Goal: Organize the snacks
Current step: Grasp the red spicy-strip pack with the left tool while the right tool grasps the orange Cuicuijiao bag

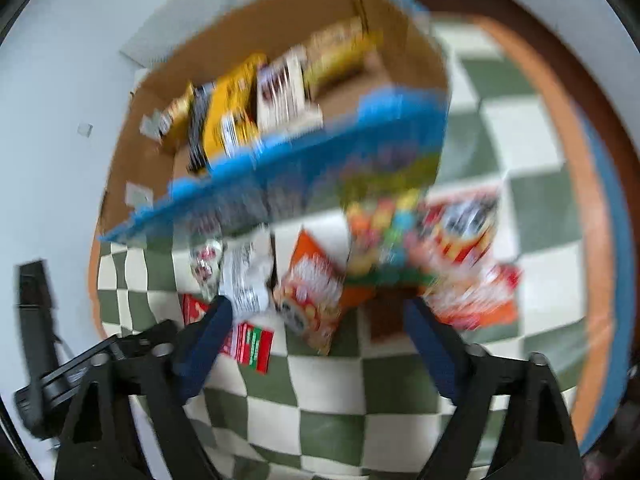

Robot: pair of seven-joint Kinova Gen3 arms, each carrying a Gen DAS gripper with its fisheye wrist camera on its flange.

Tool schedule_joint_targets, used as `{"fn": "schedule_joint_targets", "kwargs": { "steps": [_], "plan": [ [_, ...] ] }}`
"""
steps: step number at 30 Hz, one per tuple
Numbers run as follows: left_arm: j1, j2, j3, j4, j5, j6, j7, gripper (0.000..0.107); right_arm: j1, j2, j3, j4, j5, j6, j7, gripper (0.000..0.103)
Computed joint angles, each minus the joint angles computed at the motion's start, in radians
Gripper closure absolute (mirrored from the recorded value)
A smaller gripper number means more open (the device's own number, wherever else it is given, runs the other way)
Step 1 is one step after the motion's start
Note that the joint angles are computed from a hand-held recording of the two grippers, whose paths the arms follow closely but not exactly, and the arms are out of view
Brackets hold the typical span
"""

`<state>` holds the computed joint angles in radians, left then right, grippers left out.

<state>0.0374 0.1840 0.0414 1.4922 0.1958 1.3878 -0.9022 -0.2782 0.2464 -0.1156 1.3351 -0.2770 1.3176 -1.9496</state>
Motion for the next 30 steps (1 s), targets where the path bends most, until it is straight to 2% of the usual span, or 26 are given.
{"fn": "schedule_joint_targets", "kwargs": {
  "steps": [1, 4, 7, 11, 13, 15, 17, 19, 24, 26, 30],
  "plan": [
    [-0.008, 0.004, -0.013, 0.031, 0.024, -0.016, 0.004, 0.020, 0.008, 0.010, -0.004, 0.030, -0.028, -0.017, 0.009, 0.031],
    [-0.049, 0.011, -0.025, 0.129, 0.109, -0.093, 0.032, 0.021, 0.016, 0.031, -0.011, 0.087, -0.074, -0.056, 0.020, 0.032],
    [-0.064, 0.017, -0.030, 0.185, 0.152, -0.175, 0.073, 0.021, 0.002, 0.048, -0.013, 0.117, -0.074, -0.094, 0.002, 0.032],
    [-0.055, 0.031, -0.024, 0.215, 0.152, -0.250, 0.136, 0.021, -0.001, 0.083, -0.016, 0.134, -0.098, -0.109, -0.028, 0.032],
    [-0.040, 0.025, -0.017, 0.217, 0.123, -0.270, 0.155, 0.025, -0.016, 0.094, -0.017, 0.140, -0.095, -0.122, -0.062, 0.032],
    [-0.020, 0.023, -0.007, 0.203, 0.071, -0.256, 0.153, 0.042, -0.027, 0.103, -0.019, 0.144, -0.096, -0.133, -0.095, 0.032],
    [-0.015, 0.026, 0.002, 0.188, 0.036, -0.229, 0.103, 0.052, -0.046, 0.109, -0.019, 0.150, -0.086, -0.152, -0.136, 0.032],
    [-0.018, 0.023, 0.017, 0.185, 0.018, -0.210, 0.040, 0.052, -0.069, 0.113, -0.018, 0.156, -0.069, -0.179, -0.188, 0.032],
    [0.048, 0.040, 0.036, 0.135, -0.117, -0.100, -0.123, 0.052, -0.155, 0.144, -0.007, 0.119, 0.029, -0.178, -0.312, 0.033],
    [0.065, 0.034, 0.043, 0.137, -0.139, -0.081, -0.190, 0.050, -0.195, 0.181, -0.025, 0.048, 0.099, -0.113, -0.312, 0.043],
    [0.064, 0.010, 0.036, 0.165, -0.120, -0.086, -0.285, 0.049, -0.258, 0.235, -0.051, -0.058, 0.184, 0.046, -0.212, 0.047]
  ]
}}
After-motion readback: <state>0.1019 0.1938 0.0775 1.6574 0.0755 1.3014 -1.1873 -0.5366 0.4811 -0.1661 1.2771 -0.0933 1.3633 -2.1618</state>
